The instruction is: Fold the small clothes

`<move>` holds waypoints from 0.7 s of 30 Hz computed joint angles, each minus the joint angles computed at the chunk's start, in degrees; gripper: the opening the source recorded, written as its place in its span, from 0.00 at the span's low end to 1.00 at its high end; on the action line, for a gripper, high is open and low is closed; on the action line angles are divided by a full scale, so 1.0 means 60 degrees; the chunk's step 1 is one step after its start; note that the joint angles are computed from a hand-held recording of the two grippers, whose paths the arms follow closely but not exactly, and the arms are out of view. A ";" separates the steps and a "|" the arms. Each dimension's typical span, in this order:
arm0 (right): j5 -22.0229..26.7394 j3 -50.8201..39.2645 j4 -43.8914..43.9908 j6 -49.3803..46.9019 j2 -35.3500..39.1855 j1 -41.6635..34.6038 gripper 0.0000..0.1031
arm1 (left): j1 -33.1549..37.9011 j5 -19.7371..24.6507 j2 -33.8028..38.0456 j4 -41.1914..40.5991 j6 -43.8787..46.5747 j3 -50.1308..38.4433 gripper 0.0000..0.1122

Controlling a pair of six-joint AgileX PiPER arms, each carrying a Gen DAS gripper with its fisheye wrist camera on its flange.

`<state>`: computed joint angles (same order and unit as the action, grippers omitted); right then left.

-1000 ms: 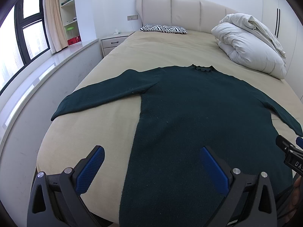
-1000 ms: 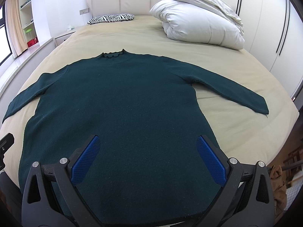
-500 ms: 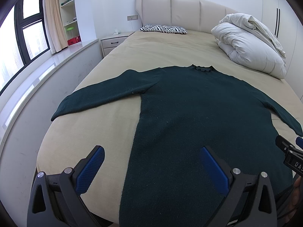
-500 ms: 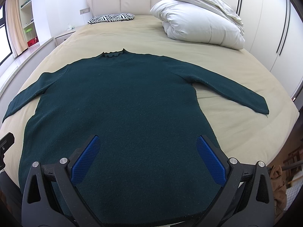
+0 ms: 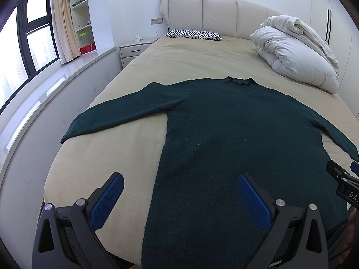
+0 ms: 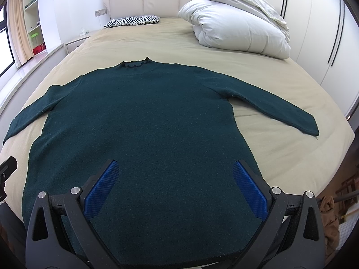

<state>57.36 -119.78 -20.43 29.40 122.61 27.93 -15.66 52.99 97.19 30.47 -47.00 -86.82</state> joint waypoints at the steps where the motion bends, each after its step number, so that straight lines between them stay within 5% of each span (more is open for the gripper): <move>1: -0.0003 0.0010 0.0000 0.0000 -0.0003 0.0001 1.00 | 0.0006 -0.0001 -0.0004 0.0002 0.0004 0.0003 0.92; 21: 0.0009 0.0025 -0.0019 0.0032 0.0007 0.0059 1.00 | -0.0003 0.0008 0.0002 0.0015 -0.0008 -0.0004 0.92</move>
<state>57.41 -119.63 -20.54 29.59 122.65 28.29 -15.68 53.04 97.21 30.56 -47.04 -86.84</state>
